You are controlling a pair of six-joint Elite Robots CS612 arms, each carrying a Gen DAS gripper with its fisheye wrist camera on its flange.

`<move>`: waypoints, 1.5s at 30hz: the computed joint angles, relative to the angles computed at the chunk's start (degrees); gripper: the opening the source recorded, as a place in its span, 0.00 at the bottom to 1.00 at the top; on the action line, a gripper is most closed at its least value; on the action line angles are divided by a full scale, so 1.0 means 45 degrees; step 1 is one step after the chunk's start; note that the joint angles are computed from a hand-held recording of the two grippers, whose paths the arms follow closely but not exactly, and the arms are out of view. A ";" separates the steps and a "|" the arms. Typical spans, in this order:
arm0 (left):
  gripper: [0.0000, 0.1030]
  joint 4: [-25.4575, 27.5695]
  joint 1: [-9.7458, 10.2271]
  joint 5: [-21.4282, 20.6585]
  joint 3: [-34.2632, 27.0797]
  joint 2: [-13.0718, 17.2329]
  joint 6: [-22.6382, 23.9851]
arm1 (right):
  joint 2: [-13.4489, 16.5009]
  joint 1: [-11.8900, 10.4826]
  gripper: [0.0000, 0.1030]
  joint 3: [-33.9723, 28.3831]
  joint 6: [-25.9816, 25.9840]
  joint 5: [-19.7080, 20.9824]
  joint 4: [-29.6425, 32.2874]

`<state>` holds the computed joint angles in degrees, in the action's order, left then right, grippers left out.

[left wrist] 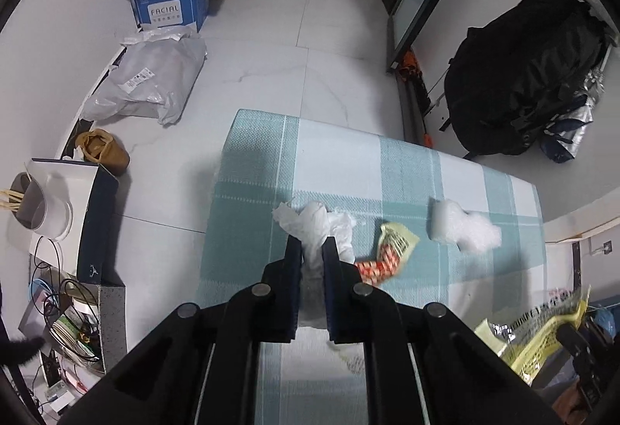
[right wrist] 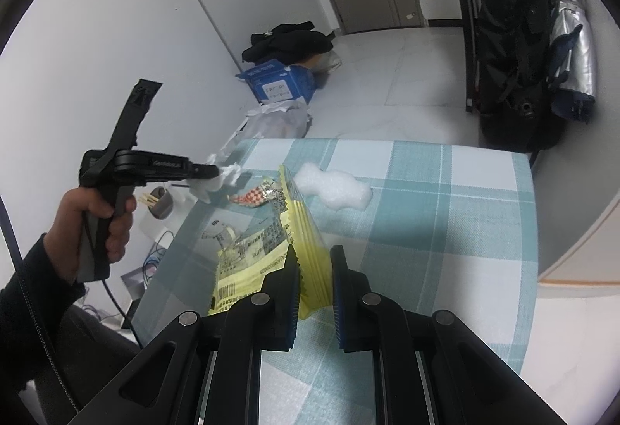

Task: Collect trash
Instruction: 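Close the left gripper on the white tissue while the right gripper lifts the yellow bag, then carry the tissue and yellow bag with both grippers over the trash bin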

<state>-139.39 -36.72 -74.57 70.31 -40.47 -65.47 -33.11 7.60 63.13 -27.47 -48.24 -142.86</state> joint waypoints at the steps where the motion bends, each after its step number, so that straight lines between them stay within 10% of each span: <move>1: 0.06 -0.0224 -0.0032 0.0079 0.0153 -0.0081 0.0017 | -0.0053 -0.0004 0.13 0.0100 0.0087 -0.0007 -0.0112; 25: 0.06 -0.3927 -0.1868 0.3383 0.0956 -0.1367 0.2543 | -0.2394 -0.1425 0.13 0.3881 0.3804 0.1317 -0.6111; 45: 0.06 -0.4310 -0.2859 0.2380 -0.2010 -0.0161 0.5949 | -0.3651 -0.3442 0.13 0.6201 0.6659 0.1018 -1.0590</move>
<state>-158.78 -49.59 -63.86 61.26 -41.19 -38.70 -49.54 -7.88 91.03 2.50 -43.67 -190.51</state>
